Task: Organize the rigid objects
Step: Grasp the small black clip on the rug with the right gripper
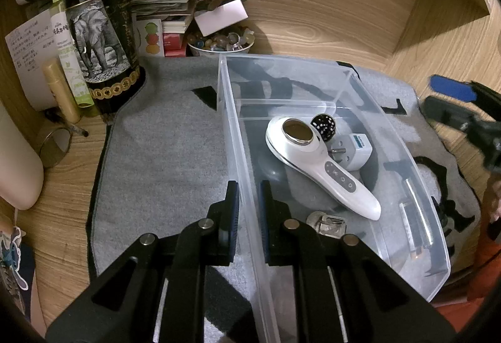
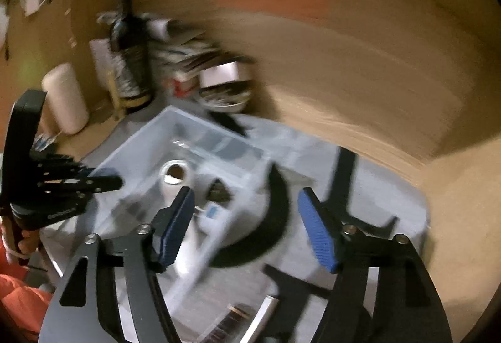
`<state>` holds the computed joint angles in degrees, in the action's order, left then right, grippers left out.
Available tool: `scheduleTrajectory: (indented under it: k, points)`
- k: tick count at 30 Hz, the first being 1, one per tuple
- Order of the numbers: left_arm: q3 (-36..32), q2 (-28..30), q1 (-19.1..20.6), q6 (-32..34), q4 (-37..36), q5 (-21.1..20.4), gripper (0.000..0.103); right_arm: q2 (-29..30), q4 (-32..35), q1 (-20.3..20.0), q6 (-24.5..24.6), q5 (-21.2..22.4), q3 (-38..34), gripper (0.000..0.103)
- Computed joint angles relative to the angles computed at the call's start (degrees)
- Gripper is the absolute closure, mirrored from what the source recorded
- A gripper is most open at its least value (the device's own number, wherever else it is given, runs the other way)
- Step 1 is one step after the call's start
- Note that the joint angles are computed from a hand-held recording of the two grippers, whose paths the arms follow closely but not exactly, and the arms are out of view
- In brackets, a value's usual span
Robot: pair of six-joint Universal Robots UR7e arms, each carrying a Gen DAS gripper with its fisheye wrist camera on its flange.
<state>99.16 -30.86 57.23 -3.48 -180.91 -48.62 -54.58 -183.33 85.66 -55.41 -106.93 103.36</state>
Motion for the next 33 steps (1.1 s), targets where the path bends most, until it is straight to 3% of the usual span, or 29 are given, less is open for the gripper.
scheduleTrajectory:
  k: [3,10,19,26,28,33]
  points:
    - [-0.1,0.0,0.0,0.0,0.0,0.0,0.092,-1.2,-4.3,-0.9,1.5,-1.7,1.1,0.028]
    - [0.0,0.0,0.0,0.0,0.0,0.1,0.092,-3.3,-10.4,-4.1,6.3,-6.1,4.9,0.024]
    - [-0.4,0.0,0.1,0.6,0.4,-0.1,0.092,-5.2,-5.7,-7.9,12.7,-8.3,8.9,0.024]
    - [0.1,0.1,0.0,0.1,-0.9,0.0,0.092,-5.1,-4.1,-9.0,11.2,-8.5,10.5,0.025]
    - [0.1,0.3,-0.1,0.0,-1.0,0.2,0.092,-5.2,-2.4,-9.5,12.1,-8.3,10.2,0.028]
    - [0.0,0.5,-0.3,0.1,-1.2,0.8,0.092,-6.3,3.1,-10.9,15.8,-5.5,9.4,0.065]
